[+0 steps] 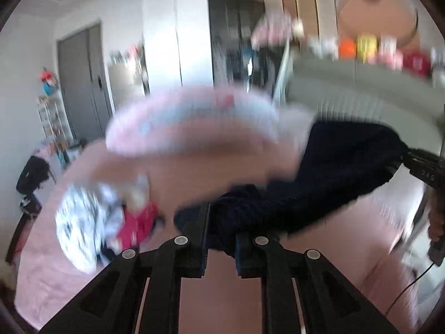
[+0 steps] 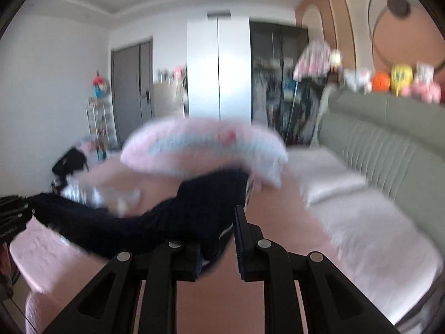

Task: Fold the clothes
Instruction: 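Shake out and lay the navy garment flat, holding it with both grippers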

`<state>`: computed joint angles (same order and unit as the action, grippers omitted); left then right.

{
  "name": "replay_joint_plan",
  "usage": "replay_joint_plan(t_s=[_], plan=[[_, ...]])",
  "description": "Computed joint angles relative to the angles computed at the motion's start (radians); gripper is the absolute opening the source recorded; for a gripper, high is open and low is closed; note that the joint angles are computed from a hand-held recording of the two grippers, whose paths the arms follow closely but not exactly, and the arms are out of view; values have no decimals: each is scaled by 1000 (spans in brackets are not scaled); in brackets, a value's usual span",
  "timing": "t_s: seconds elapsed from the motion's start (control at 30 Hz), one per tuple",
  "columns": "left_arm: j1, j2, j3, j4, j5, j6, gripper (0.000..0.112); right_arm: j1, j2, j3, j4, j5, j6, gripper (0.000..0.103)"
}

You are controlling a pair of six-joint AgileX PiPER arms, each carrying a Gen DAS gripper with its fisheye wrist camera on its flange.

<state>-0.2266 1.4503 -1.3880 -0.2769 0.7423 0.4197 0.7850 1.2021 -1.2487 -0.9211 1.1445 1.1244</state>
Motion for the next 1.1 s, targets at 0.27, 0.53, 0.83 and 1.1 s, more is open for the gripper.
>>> replay_joint_plan(t_s=[0.27, 0.53, 0.83, 1.1], plan=[[-79, 408, 152, 73, 46, -8, 15, -189, 324, 498, 396, -391, 47, 19], [17, 310, 307, -175, -128, 134, 17, 12, 282, 467, 210, -306, 110, 40], [26, 198, 392, -374, -296, 330, 16, 142, 424, 295, 134, -286, -14, 42], [117, 216, 346, -576, -209, 508, 16, -136, 269, 419, 384, -210, 49, 54]])
